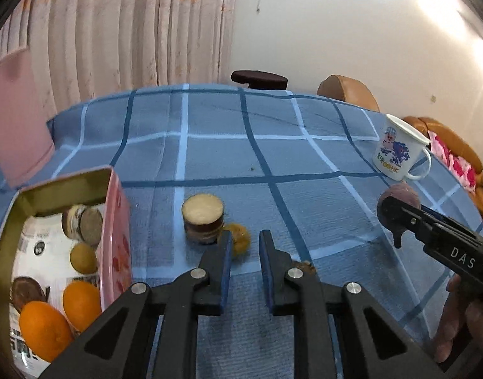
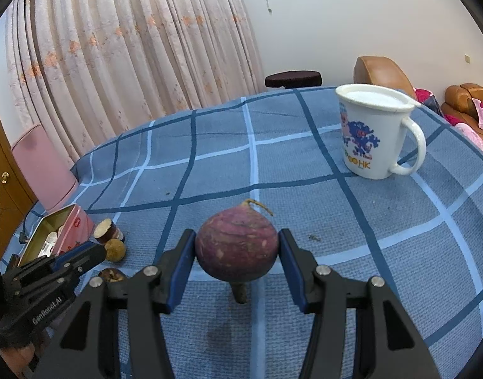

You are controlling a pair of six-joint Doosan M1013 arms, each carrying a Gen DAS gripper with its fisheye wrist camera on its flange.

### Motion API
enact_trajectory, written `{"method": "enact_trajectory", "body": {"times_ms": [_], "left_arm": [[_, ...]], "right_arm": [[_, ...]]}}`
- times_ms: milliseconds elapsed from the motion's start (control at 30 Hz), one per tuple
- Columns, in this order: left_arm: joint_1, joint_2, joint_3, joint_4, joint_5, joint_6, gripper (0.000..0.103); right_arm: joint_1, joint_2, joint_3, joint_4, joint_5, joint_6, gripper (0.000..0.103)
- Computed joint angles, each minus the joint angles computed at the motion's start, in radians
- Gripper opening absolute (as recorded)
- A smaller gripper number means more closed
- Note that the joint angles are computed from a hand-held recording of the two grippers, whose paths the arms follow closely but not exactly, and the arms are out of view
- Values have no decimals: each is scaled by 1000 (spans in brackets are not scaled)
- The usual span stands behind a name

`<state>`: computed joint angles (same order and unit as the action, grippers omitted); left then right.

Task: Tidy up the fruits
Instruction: 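Carry the brown fruit in the left tool while the right tool carries the purple root to the tin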

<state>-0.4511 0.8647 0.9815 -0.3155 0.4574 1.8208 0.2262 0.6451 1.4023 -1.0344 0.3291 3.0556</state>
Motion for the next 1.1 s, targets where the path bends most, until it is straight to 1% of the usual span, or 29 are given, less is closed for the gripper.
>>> {"method": "enact_trajectory", "body": {"times_ms": [67,133,200,267,300,333,400,433,500,567,667,733,833,867,900,933,1000,1033,1100], "left_arm": [[4,-5,9,-45,3,39,19],[6,-20,37,-117,-15,98,19],[3,-34,64,-127,-39,116,19],[2,-43,80,-167,-40,163,19],[0,-44,83,-146,-38,150,23],[-3,-50,95,-129,-51,139,34],[-5,-54,102,-112,-59,109,50],[-6,-57,109,-122,-71,112,51],[-10,-59,112,-139,-71,140,51],[-20,-59,112,-129,-67,154,51],[-30,-53,99,-135,-43,185,51],[-36,-38,70,-95,-2,158,51],[-38,-10,16,-14,56,64,51],[-37,-3,2,-6,77,49,51],[-34,8,-19,-20,109,52,51],[-33,12,-26,-26,122,58,49],[-35,15,-32,-25,130,65,48],[-35,20,-42,-24,140,65,40],[-33,22,-44,-44,143,78,40]], "right_arm": [[-1,-2,4,-1,-7,3,56],[-2,-4,5,6,-9,-1,56],[-2,-4,6,-5,-13,10,56],[-3,-5,7,-6,-16,11,56],[-3,-5,9,-12,-18,18,56],[-4,-7,11,-20,-22,27,56],[-4,-7,12,-25,-25,34,56],[-4,-7,12,-16,-23,24,56],[-4,-8,13,-27,-23,34,56],[-4,-8,14,-30,-24,39,56],[-5,-11,17,-31,-31,47,56],[-6,-12,18,-26,-34,44,56],[-5,-11,17,-32,-31,45,56],[-5,-11,16,-33,-29,45,56],[-4,-10,15,-33,-27,42,56],[-4,-9,13,-27,-25,33,56],[-4,-7,9,-11,-21,15,56],[-4,-7,10,-10,-22,13,56],[-4,-8,10,-17,-23,19,56]]}}
